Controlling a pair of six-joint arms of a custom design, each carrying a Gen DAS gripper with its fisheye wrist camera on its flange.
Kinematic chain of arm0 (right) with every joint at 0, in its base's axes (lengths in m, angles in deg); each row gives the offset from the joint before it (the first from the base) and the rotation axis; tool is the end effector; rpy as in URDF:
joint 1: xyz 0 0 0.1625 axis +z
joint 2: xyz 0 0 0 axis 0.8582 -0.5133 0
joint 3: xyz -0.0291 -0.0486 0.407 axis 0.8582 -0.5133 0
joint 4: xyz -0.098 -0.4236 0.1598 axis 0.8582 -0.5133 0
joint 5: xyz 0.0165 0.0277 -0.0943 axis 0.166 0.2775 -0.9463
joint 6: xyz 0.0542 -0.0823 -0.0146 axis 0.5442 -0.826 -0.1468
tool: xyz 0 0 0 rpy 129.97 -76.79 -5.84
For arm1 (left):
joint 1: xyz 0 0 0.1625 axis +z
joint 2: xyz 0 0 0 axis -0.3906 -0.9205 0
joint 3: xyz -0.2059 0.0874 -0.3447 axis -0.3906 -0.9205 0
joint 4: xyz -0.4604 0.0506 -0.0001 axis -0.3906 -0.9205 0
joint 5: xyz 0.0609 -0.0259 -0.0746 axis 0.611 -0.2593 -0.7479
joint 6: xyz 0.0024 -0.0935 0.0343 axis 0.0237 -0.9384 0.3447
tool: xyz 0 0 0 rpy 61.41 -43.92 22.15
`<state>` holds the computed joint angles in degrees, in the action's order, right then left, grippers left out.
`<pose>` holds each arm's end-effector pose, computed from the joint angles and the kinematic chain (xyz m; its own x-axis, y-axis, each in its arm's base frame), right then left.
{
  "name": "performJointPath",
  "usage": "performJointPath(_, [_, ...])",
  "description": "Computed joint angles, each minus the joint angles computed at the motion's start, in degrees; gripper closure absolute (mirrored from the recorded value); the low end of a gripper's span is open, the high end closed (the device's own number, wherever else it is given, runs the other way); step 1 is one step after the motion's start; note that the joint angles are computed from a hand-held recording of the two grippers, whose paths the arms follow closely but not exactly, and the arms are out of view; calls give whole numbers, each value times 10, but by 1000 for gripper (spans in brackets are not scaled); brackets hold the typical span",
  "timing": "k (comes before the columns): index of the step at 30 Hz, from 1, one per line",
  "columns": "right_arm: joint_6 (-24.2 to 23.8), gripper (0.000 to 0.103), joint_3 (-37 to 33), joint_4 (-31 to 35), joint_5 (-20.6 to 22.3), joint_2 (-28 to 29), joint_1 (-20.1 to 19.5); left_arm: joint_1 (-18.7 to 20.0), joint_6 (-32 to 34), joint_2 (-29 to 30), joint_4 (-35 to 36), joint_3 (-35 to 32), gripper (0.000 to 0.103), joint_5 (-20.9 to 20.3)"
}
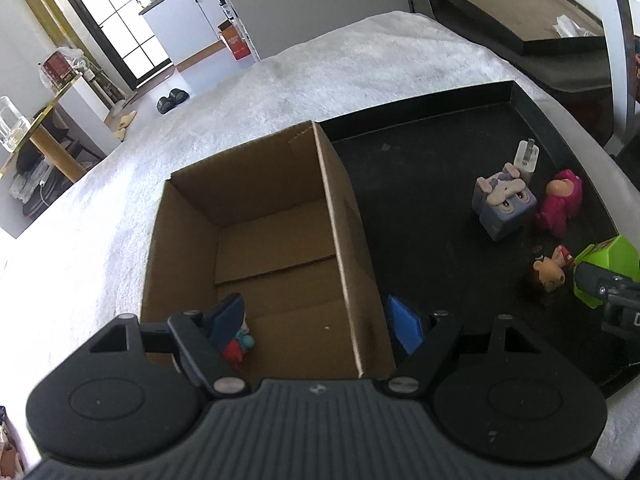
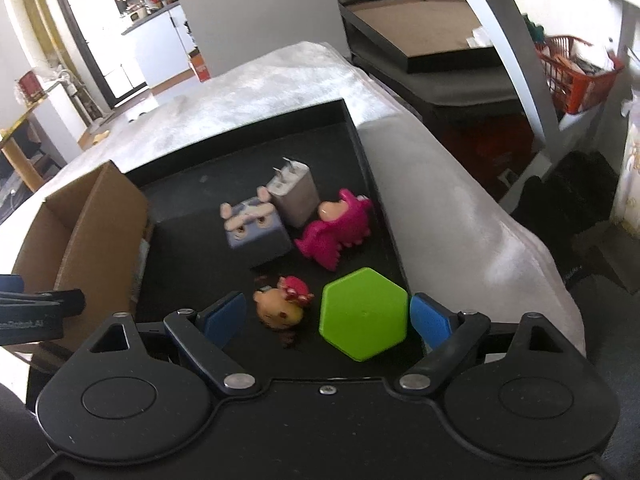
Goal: Organize rigid objects
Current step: 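Close the right gripper on the green hexagonal container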
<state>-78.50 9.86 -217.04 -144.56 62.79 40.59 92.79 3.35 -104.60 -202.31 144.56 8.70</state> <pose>0.2201 -0.7701 -0.0631 -0.8482 -0.1049 0.5193 -0.3798 0.8037 -0.4581 -0.0381 -0.7558 0.1990 -0.4375 -0.1091 -0.8926 0.4131 0.8573 -0.3072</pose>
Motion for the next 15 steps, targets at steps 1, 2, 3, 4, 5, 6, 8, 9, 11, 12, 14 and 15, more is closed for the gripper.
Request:
performJointPath(1, [3, 17, -4, 5, -4, 3, -1, 0, 1, 2, 1, -1, 26, 0])
performJointPath(2, [5, 20, -6, 9, -5, 4, -2, 1, 4, 5, -1, -4, 26, 0])
performJointPath(3, [6, 21, -7, 10, -6, 5, -3, 1, 7, 8, -3, -6, 26, 0])
performJointPath(4, [0, 22, -10, 4, -10, 8, -2, 1, 12, 13, -7, -9, 26, 0])
performJointPath(5, [-7, 24, -13, 1, -13, 11, -2, 2, 17, 17, -11, -12, 26, 1])
performJointPath(6, [-13, 28, -15, -4, -18, 14, -1, 2, 18, 19, -11, -14, 26, 1])
performJointPath(8, [-21, 40, -20, -15, -32, 18, 0, 4, 14, 22, -3, -19, 26, 1])
performJointPath(9, [-24, 48, -22, -19, -39, 20, 0, 4, 14, 24, -3, -21, 26, 1])
performJointPath(11, [-19, 54, -19, -23, -38, 17, -2, 4, 19, 28, -6, -24, 26, 3])
performJointPath(12, [-16, 55, -16, -22, -31, 13, -4, 5, 20, 28, -7, -24, 26, 4])
performJointPath(14, [-11, 55, -12, -19, -27, 9, -4, 5, 19, 28, -5, -23, 26, 6])
performJointPath(15, [-10, 55, -9, -19, -24, 7, -5, 5, 20, 28, -5, -23, 26, 6])
